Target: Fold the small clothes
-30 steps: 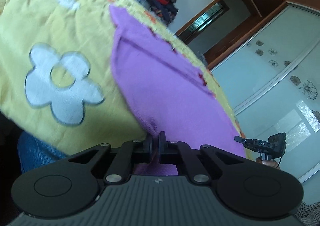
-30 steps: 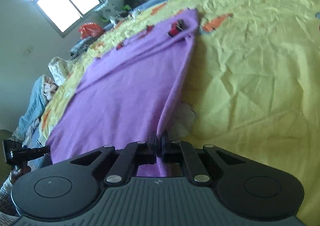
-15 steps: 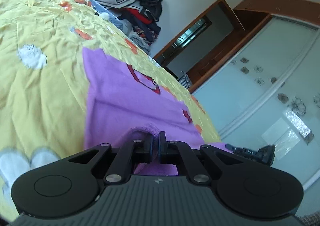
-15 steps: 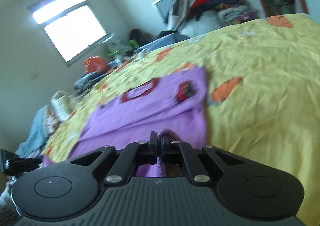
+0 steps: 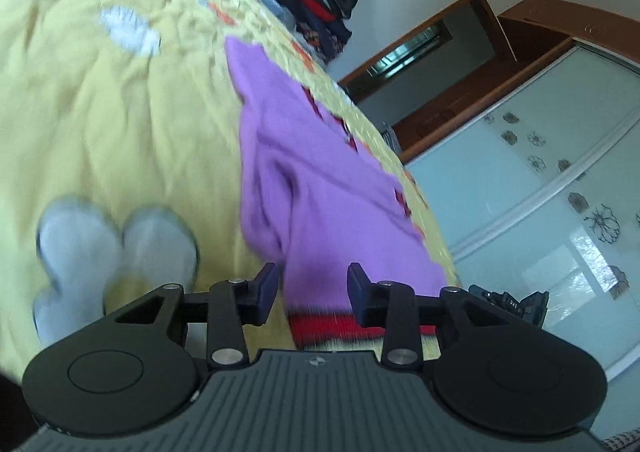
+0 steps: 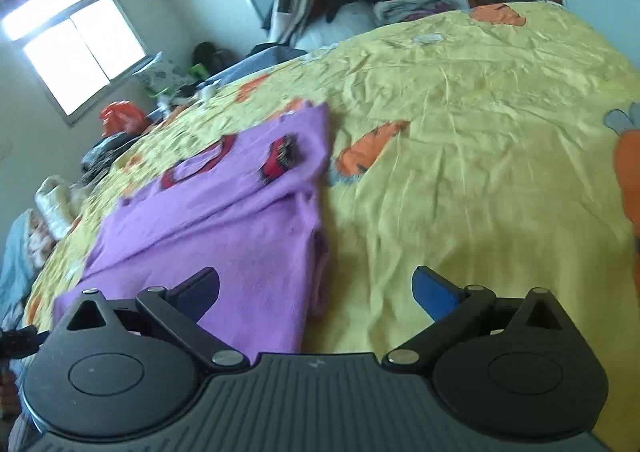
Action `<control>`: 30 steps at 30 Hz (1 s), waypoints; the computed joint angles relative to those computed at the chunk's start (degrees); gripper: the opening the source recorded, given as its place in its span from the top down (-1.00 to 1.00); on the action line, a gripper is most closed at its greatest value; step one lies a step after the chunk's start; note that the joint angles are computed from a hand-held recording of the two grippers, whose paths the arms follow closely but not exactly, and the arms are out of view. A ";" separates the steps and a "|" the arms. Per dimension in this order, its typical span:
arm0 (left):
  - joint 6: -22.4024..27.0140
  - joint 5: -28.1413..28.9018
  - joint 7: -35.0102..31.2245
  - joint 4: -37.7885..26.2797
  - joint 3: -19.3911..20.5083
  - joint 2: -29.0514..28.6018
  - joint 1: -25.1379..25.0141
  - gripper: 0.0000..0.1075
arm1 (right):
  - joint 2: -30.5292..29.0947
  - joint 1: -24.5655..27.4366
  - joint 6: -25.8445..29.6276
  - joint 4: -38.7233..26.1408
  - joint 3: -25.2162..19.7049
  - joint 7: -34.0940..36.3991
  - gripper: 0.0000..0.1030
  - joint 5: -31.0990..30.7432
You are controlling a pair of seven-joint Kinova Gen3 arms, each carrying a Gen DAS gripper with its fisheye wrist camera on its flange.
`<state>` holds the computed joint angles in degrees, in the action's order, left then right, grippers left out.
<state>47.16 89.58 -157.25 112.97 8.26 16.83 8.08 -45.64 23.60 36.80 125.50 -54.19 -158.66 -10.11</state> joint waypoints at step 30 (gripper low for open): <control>1.38 -2.27 12.86 -4.11 3.41 7.16 -1.23 0.96 | -10.00 -13.48 -13.62 11.71 3.91 -9.49 -1.00 -15.75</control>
